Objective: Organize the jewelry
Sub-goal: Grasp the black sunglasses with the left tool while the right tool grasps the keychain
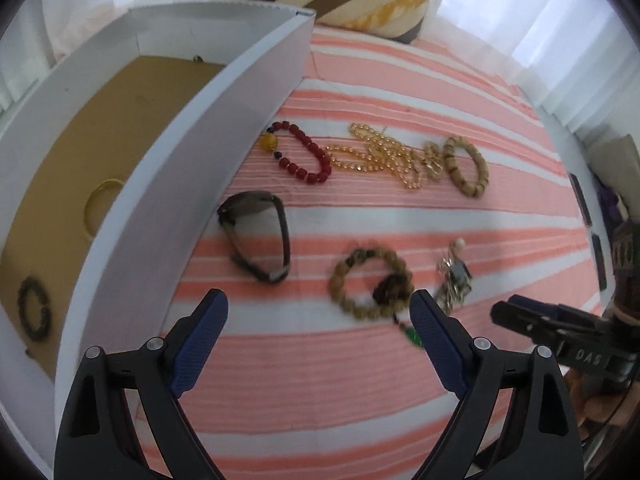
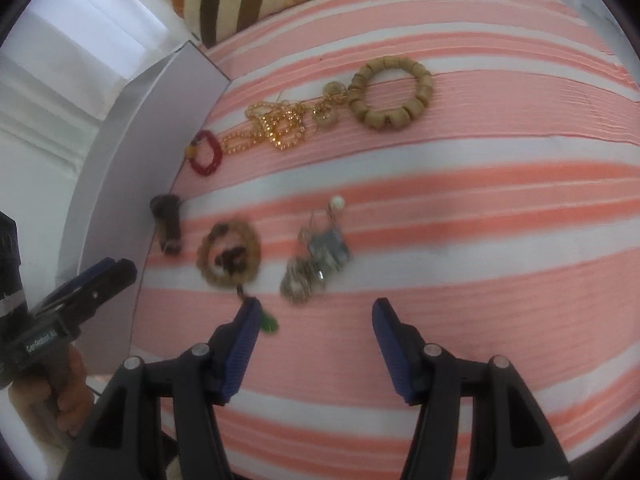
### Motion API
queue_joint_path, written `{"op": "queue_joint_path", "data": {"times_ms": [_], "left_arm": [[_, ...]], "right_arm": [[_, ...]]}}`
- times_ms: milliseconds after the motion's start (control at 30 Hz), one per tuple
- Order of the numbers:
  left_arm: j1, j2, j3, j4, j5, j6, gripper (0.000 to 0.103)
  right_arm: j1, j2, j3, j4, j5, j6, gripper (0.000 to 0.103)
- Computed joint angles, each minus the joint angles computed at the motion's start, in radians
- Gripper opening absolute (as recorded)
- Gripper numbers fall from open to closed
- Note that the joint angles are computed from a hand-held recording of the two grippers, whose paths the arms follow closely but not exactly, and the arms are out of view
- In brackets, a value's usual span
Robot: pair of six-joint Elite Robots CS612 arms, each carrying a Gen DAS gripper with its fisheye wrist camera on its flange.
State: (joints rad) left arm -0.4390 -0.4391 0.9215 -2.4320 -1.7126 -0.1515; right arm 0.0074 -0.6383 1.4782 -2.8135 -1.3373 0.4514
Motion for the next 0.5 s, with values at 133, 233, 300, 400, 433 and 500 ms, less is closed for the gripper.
{"op": "queue_joint_path", "data": {"times_ms": [133,233,300,400,433,500], "left_arm": [[-0.004,0.049,-0.097,0.087,0.013,0.007,0.087],[0.002,0.087,-0.175,0.157,-0.010,0.017,0.087],[0.007,0.103,-0.210,0.187,-0.009,0.014,0.087],[0.008,0.124,-0.248,0.217,-0.004,0.016,0.081],[0.006,0.132,-0.261,0.232,0.009,0.017,0.075],[0.004,0.141,-0.274,0.244,0.020,0.014,0.064]], "right_arm": [[0.017,0.038,-0.079,0.085,-0.062,-0.013,0.059],[0.029,0.060,-0.121,0.131,-0.111,-0.023,0.059],[0.031,0.065,-0.132,0.144,-0.114,-0.022,0.059],[0.033,0.071,-0.147,0.159,-0.121,-0.029,0.059],[0.034,0.070,-0.147,0.161,-0.124,-0.028,0.059],[0.033,0.072,-0.153,0.164,-0.121,-0.026,0.059]]}}
